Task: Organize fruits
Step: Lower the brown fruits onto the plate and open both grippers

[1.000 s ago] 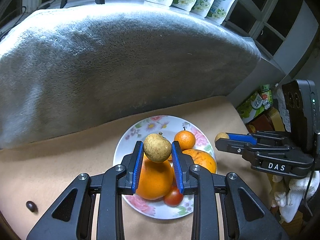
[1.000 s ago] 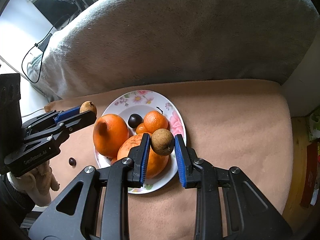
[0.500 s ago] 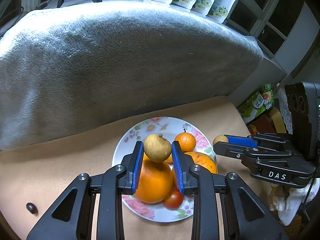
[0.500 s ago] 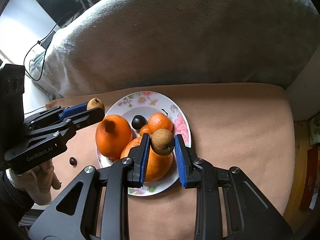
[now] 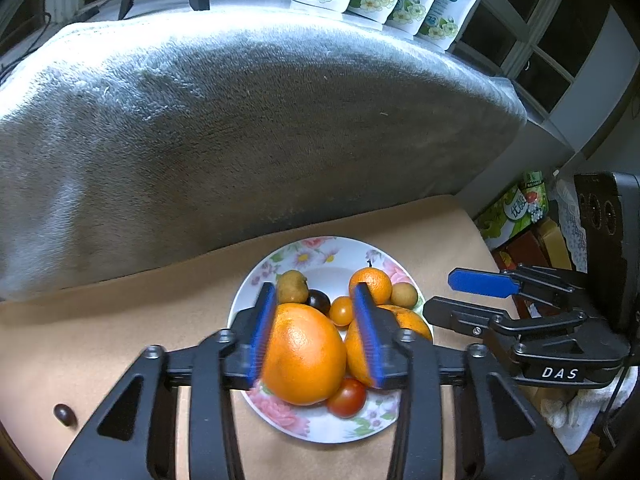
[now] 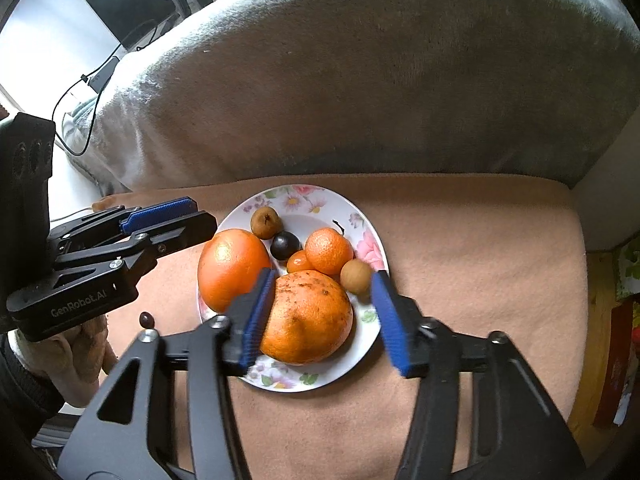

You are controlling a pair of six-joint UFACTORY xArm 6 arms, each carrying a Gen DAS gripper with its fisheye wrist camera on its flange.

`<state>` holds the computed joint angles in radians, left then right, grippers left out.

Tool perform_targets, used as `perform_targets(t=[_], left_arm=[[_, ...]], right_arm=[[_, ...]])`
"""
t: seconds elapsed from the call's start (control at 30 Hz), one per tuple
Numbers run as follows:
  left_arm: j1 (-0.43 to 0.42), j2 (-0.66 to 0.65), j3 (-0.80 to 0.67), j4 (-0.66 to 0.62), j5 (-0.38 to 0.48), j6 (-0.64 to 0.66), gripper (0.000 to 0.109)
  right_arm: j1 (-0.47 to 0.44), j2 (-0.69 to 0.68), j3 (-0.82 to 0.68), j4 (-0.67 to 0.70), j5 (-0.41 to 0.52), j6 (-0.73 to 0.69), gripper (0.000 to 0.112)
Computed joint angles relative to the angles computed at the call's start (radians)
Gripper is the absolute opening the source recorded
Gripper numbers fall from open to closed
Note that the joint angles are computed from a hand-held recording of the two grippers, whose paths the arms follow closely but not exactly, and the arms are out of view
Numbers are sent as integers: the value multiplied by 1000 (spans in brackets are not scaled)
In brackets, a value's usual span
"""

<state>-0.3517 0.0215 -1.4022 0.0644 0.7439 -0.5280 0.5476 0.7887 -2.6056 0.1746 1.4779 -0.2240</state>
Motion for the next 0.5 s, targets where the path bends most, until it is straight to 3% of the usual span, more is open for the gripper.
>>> perform_targets(t=[0.13, 0.2, 0.5], left_arm=[[-3, -6, 2, 12, -2, -15, 65], [-3, -6, -4, 13, 5, -15, 72], [-7, -26, -1, 55, 39, -46, 73]], right_arm=[[5, 16, -36, -13, 20, -3, 66], [11, -28, 43, -27, -22, -7, 70], [32, -105, 171, -75, -85, 7, 75]])
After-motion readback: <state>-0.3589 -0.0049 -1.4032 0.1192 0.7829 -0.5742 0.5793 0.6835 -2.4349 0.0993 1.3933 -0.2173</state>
